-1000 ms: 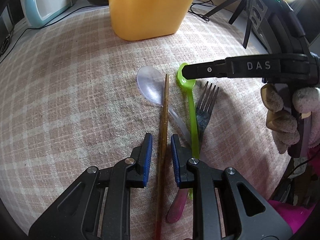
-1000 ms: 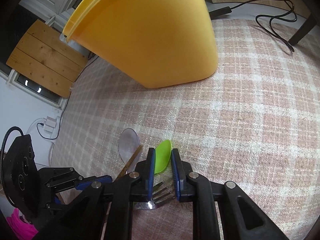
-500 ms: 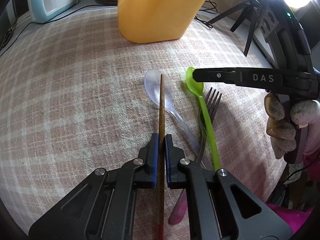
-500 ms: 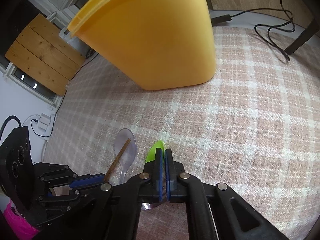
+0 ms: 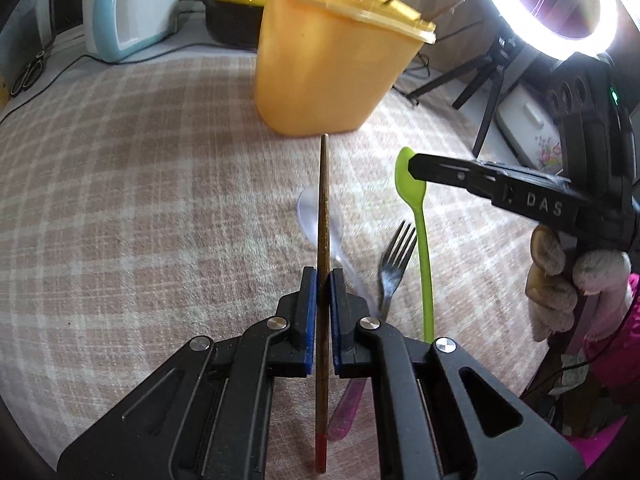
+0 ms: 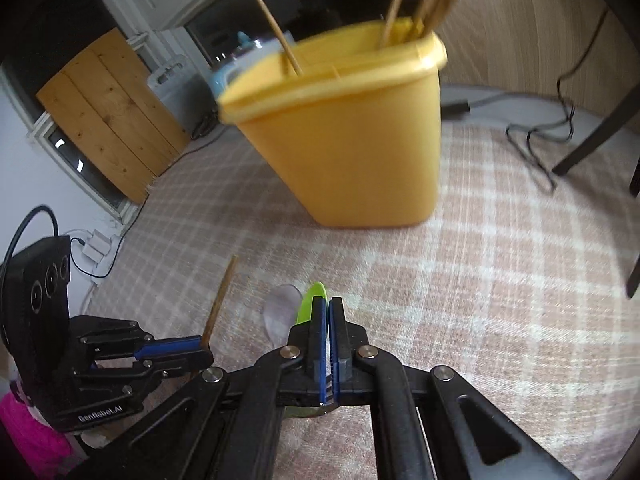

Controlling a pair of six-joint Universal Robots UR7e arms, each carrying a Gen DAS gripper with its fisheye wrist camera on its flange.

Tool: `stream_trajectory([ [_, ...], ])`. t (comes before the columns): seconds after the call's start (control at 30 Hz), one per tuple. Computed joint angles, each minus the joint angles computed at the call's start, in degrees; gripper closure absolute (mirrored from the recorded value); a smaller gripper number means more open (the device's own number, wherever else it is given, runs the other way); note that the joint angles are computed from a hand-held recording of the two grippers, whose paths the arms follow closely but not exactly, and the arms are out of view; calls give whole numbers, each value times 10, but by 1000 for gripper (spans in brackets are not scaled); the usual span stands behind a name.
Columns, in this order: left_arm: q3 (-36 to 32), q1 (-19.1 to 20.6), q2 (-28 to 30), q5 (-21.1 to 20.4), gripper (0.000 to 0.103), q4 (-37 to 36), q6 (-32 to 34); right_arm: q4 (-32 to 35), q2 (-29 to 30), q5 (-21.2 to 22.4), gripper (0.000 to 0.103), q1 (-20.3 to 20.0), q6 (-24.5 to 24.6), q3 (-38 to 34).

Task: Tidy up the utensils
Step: 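Lift and carry the chopstick and green spoon over the yellow bin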

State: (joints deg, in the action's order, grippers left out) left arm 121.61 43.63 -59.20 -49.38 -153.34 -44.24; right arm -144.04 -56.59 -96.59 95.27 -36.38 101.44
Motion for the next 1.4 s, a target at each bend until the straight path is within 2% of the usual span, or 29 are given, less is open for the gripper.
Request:
stream_trajectory([
  [0.23,8,-18,-25,24,99,-7,6,-49,-35,25,103,8,-23,23],
  [0.67,-14,-39,-40,69,99,-43,63,-133,-73,57,103,29,-24,44],
  [1.03,-55,-35,-44,95,99,-106,163,-202,-74,59,103,58,-15,29],
  [1.4,-123,-11,-32,96,99,-175,276,-259,-37,39,103,93,-29,-7],
])
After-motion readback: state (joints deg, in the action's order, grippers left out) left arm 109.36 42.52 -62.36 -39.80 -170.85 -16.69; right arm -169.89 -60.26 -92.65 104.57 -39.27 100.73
